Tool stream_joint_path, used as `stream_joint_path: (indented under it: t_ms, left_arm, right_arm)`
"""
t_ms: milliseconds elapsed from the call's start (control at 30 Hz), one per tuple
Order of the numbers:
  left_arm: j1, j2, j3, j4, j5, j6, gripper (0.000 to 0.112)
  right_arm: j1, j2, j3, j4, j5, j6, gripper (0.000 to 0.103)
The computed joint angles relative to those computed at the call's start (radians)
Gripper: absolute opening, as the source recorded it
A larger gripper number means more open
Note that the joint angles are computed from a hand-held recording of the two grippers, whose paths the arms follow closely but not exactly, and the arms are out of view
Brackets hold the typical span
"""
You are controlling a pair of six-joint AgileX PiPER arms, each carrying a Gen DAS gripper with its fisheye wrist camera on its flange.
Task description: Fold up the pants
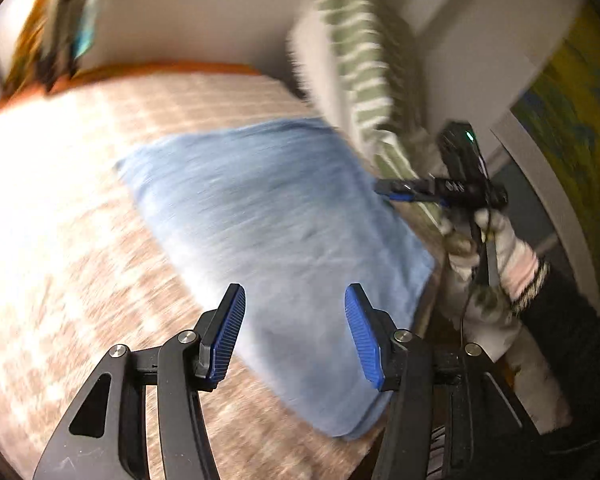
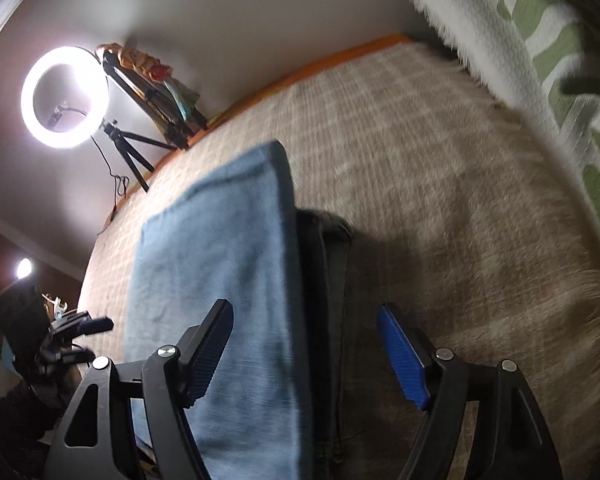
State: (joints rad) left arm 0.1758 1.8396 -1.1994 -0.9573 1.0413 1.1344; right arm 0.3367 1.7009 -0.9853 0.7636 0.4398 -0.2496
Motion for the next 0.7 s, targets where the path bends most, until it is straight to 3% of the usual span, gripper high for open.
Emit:
stream_joint_path:
  t_ms: [200,367,533,600,667,700]
  left_arm:
    - [0.010,0.100,-0.047,-0.024,0.033,-0.147,0.051]
    - [0.020,0.146,-0.050,-0.046,0.033,-0.171,0.051]
    - [0.026,0.149,-0.022,-0.092,0.036,-0.128,0.051]
    - [0.026,0.152,-0.022,-0.105,0.039,-0.111,0.051]
    - [0.025,0.160,-0.024,-0.124,0.039,-0.096,0.051]
    - [0.032,0.168,-0.027,-0.134,0.043,-0.087,0.051]
  right_arm:
    - [-0.047,0.056,0.033,0.317,0.016,-0.327,0.084]
    - [-0.076,0.086,0.061,0.563,0.054,-0.563,0.088]
    - [-0.081,0.100,0.075,0.682,0.092,-0.701,0.088]
    - [-0.075,0.123,0.058,0.698,0.124,-0.732,0.084]
    - [-0.047,0.130,0.048,0.710,0.097,-0.758,0.083]
    - [-0.040,0.140,0.037,0.715,0.101,-0.766,0.077]
